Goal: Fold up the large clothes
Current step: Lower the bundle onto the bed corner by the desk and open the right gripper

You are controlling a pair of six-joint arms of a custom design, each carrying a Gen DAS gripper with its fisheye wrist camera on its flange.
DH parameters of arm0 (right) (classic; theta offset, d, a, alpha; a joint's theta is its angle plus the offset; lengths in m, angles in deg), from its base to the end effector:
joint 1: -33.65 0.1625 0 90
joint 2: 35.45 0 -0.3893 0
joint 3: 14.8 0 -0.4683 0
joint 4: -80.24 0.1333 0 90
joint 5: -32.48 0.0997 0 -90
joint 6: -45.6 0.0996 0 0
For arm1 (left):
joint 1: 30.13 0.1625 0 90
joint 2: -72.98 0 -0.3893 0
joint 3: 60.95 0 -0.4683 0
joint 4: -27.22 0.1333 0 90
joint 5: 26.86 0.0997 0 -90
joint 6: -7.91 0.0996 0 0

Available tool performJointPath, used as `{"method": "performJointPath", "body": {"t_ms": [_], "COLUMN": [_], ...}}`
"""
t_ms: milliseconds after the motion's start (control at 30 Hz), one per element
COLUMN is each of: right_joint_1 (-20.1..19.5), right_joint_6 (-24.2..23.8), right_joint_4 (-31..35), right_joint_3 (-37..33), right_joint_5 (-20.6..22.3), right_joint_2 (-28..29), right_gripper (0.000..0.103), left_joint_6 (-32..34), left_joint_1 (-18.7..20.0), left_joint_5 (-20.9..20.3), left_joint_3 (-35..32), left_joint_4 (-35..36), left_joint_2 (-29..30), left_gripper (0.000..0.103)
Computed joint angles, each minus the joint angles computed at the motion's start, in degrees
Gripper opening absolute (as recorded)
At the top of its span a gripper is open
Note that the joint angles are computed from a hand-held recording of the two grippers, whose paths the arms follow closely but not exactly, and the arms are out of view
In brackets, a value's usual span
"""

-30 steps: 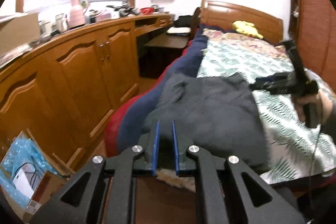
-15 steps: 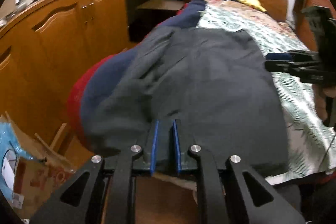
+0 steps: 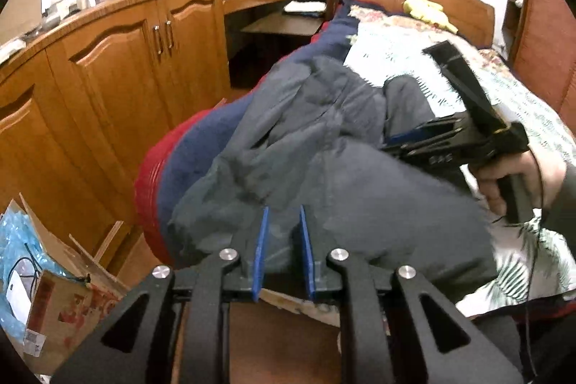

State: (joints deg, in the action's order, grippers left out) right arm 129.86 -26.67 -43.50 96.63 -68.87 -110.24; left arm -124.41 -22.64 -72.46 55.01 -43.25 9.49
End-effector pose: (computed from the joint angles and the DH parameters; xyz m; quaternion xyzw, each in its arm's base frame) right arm 0.1750 -0.5569 0.1561 0.6312 -0.7689 -0.0750 0.0692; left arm -0.3921 -0.2563 0.0227 -0.1140 0.7729 -0.4545 0.4278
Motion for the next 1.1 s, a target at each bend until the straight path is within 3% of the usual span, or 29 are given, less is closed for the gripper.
{"method": "performJointPath", "body": {"t_ms": [167, 333, 800, 1100], "right_joint_1": [-1.7, -3.8, -11.1, -16.4], "right_joint_6": [-1.8, -2.9, -7.7, -11.3], "right_joint_4": [-2.0, 2.3, 8.6, 12.1], "right_joint_3": [2.1, 2.7, 2.4, 1.6], "right_joint_5": [3.6, 7.1, 15.6, 20.5], "right_joint_2": [-4.2, -9.2, -22.0, -28.1], "right_gripper": [0.048, 0.048, 0.081, 0.086], "left_joint_6": [0.5, 0.6, -3.0, -1.4], "left_joint_1": [0.0, 0.4, 1.3, 2.0], "left_joint_5": [1.7, 2.6, 2.0, 5.5], "left_joint_3": [-4.4, -7.8, -19.1, -22.2], "left_joint_4": [2.5, 4.1, 9.6, 5.0], "left_joint_2": [3.6, 6.7, 16.7, 20.0], "left_gripper": [0.019, 0.020, 0.020, 0.021]}}
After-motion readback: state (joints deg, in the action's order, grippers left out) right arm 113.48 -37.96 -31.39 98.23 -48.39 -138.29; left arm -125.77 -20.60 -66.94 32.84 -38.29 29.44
